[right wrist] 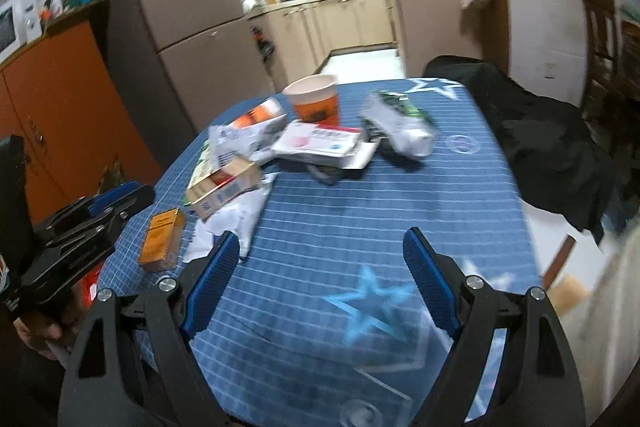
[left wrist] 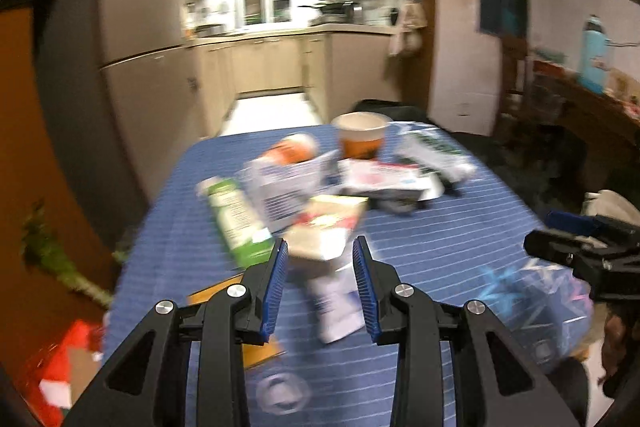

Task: Collect trash
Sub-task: 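Return both tools to the table and grasp the alcohol wipes pack with the right tool, then grasp the red-and-gold cigarette pack with the left tool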

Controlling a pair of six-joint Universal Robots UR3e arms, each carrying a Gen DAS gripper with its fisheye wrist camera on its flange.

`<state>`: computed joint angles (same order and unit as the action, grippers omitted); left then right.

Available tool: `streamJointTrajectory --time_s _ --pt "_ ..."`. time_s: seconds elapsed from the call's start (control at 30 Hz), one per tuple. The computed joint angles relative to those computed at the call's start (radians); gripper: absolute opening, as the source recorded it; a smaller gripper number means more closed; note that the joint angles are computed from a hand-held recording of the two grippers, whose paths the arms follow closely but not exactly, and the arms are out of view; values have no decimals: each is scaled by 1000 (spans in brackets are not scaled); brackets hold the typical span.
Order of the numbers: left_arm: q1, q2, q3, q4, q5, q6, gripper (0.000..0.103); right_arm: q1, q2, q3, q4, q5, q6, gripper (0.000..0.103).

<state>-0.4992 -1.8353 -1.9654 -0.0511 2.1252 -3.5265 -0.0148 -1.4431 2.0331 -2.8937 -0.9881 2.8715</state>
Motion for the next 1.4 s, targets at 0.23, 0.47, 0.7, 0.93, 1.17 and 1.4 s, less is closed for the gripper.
streamJointTrajectory --time_s 0.23,0.47,0.7,0.93,1.17,1.4 --pt "46 113 -239 94 14 -63 63 179 207 -183 -1 -103 33 88" --pt "45 46 -266 166 13 -62 77 300 370 -351 42 -190 40 98" --pt "77 62 -346 221 18 -60 77 354 513 -550 128 -186 67 98" --pt "134 131 -423 231 7 -96 77 417 586 -670 168 -283 94 83" --pt "125 148 -393 234 -12 -73 77 343 423 -382 31 -251 -6 50" --pt "82 66 -228 184 -66 27 79 207 207 -1 -132 -243 -96 48"
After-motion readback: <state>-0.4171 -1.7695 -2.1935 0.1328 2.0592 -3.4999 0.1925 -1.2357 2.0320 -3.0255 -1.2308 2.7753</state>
